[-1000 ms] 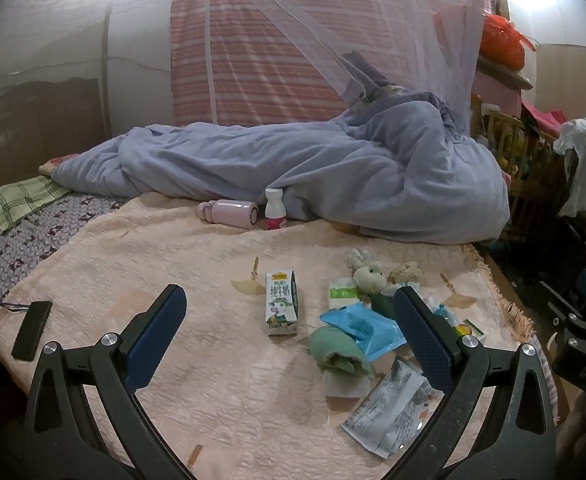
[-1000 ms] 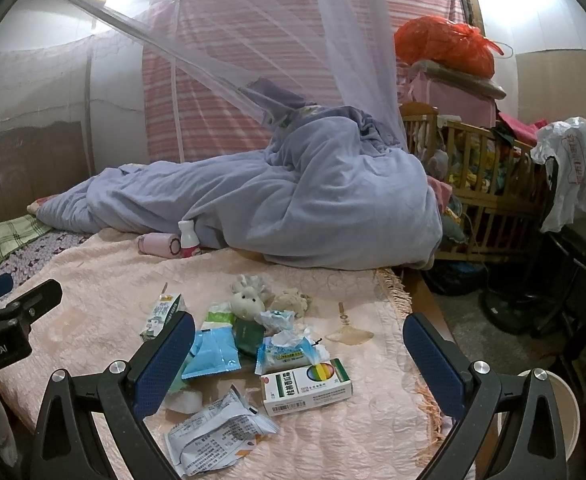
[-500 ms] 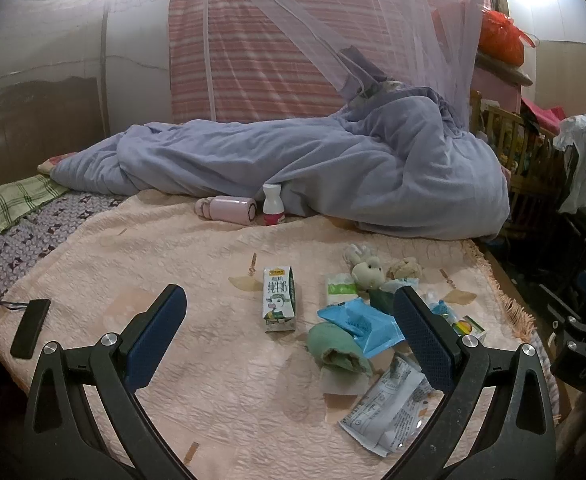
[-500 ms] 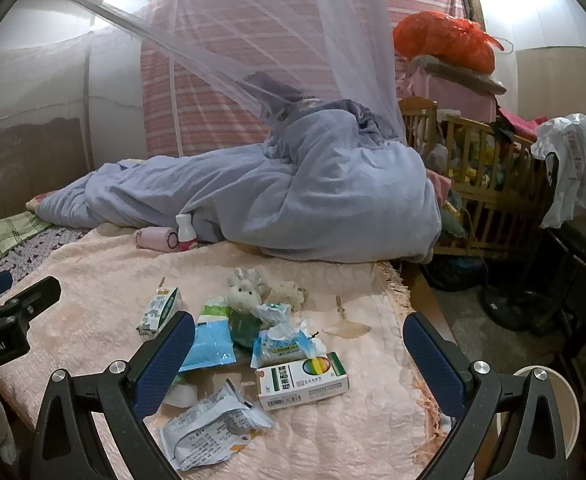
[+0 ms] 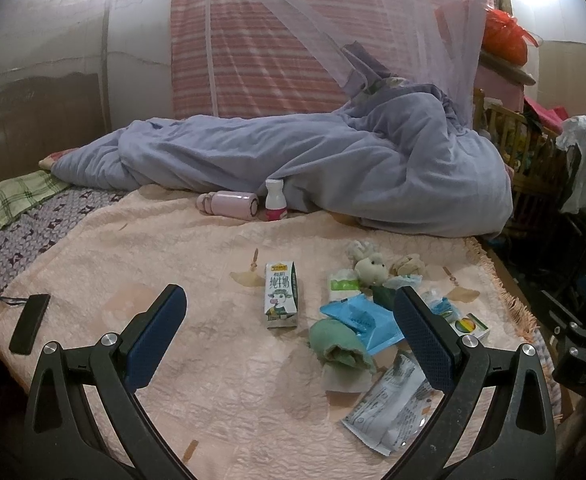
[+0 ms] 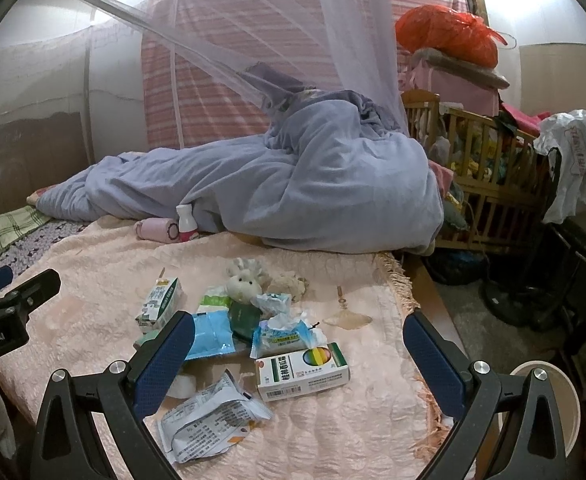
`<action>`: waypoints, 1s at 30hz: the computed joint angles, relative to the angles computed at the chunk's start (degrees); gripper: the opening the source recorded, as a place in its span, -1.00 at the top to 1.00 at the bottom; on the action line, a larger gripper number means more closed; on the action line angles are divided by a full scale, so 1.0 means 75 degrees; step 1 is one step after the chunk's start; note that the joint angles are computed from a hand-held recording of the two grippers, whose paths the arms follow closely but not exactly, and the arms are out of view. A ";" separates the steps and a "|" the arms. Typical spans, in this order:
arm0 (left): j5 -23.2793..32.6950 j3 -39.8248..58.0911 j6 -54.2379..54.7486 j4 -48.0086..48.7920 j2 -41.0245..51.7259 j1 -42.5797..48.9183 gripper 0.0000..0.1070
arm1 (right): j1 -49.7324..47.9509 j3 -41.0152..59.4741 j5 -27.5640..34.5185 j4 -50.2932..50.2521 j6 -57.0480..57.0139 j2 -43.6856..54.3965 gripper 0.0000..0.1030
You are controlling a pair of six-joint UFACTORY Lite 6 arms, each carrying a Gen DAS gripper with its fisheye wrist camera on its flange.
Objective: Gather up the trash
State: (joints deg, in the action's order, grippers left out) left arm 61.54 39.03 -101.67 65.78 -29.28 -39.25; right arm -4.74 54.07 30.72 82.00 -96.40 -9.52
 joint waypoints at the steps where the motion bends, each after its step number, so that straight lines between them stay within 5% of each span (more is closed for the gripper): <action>1: -0.0049 -0.0027 -0.0014 0.0001 0.0010 0.0044 -0.92 | 0.0028 0.0039 -0.0022 -0.0058 0.0082 0.0010 -1.00; 23: -0.0673 -0.0259 0.0042 -0.0052 0.0349 0.0608 -0.92 | -0.0097 -0.0127 0.0138 0.1532 -0.1797 0.0684 -1.00; 30: -0.1542 -0.1043 0.0795 -0.0367 -0.0091 0.1421 -0.92 | -0.0245 -0.0098 0.0411 0.1227 -0.2172 0.1444 -1.00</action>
State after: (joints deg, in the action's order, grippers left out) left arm 49.97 31.20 -95.71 63.03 -29.96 -28.59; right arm -6.58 53.34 33.81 91.21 -112.69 1.31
